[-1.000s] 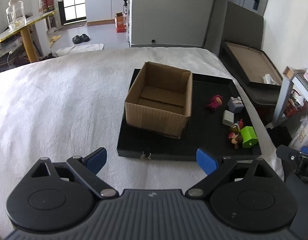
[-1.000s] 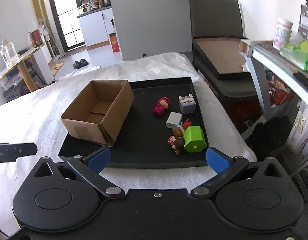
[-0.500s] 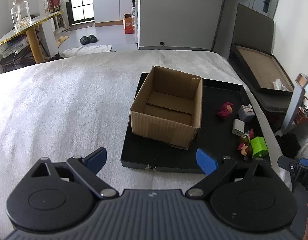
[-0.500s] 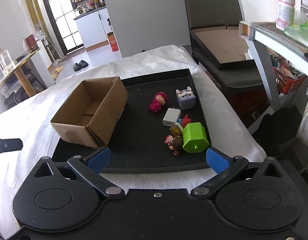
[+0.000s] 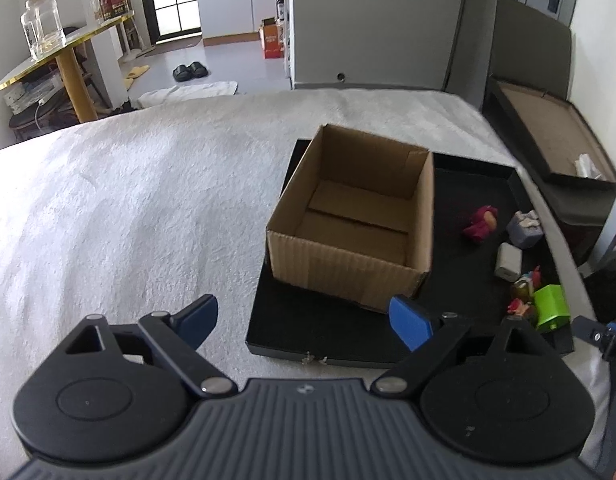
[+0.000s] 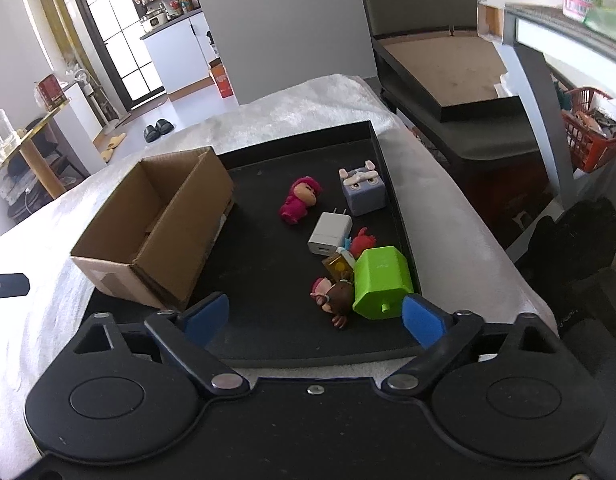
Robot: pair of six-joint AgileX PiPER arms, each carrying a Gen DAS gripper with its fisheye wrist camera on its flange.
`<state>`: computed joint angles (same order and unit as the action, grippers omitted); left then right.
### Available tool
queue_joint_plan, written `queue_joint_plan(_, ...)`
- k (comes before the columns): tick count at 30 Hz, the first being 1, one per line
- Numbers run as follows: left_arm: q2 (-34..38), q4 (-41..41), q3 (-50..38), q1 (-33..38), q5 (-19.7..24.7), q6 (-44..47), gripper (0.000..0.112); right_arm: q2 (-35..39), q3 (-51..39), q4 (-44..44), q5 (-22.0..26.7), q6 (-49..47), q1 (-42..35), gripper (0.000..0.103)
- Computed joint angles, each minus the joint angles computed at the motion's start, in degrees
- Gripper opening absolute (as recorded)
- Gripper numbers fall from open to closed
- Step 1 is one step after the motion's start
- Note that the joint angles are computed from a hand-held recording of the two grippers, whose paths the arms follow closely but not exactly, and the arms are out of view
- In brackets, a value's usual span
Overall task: Organize rigid objects
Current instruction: 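Reach the right gripper to the green hexagonal cup and close on it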
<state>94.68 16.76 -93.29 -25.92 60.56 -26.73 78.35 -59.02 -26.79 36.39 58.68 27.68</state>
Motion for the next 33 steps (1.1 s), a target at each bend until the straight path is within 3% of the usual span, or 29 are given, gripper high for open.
queue_joint_plan(10, 4.77, 0.69, -2.22, 0.93, -0.09, -0.03, 0.093, 4.55, 1.11, 2.31, -5.54, -4.21, -4.77, 0.081)
queue_joint_plan(23, 11.58, 4.68, -11.84, -1.71, 0.18, -0.90, 0.093, 8.16, 6.15, -8.76, -17.31, 5.21, -9.87, 0.050)
queue_joint_plan(28, 12.23, 4.40, -12.60, -4.67, -0.46, 0.24, 0.093, 7.93, 8.21, -12.00, -19.28, 7.28, -10.42, 0.048)
queue_joint_plan(33, 14.34, 3.70, -14.73, -7.42, 0.85, 1.42, 0.093, 7.79, 9.44, -6.88, -22.07, 1.76, -12.37, 0.048)
